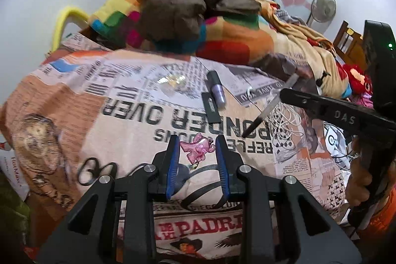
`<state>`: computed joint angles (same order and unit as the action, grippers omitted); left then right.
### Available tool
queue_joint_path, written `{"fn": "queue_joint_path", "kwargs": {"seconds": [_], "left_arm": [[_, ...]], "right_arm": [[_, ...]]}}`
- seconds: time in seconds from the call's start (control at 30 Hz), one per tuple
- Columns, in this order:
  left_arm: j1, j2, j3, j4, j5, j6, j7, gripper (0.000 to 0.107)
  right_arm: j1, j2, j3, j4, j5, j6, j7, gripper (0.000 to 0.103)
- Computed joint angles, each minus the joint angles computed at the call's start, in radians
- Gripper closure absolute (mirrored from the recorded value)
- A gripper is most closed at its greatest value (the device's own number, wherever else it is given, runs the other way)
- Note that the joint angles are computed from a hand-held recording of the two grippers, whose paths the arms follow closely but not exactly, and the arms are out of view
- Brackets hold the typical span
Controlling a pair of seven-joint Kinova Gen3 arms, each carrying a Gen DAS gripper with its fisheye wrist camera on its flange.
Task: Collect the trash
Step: 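Carry pink toy and clear tube over the white bin and release both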
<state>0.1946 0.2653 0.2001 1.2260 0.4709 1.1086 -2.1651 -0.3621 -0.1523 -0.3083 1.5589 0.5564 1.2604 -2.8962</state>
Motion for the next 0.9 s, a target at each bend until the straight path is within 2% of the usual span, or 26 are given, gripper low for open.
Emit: {"fn": "queue_joint_path", "kwargs": {"seconds": [0.23,0.5,0.73,0.9], "left_arm": [[-0.094,-0.054,-0.033,-0.014,0.070,0.044,-0.038,0.079],[-0.220,-0.094,-0.088,-0.010,0.166,0.092,-0.113,0.079],[-0.346,-0.091,-0.143,-0.029,0.233,0.145,-0.177,0.079],[-0.444,-0.075,-0.174,-0.043,0.258,0.171,-0.225,0.079]], "right_arm": [[-0.057,0.046,-0.051,-0.119,0.081,0.096,-0.004,0.096],[-0.209,0.166,-0.051,-0.298,0.187,0.184,0.015,0.096],[-0.338,0.299,-0.005,-0.464,0.216,0.177,0.080,0.096],[-0.409,0.406,0.033,-0.596,0.197,0.151,0.155,0.096]]}}
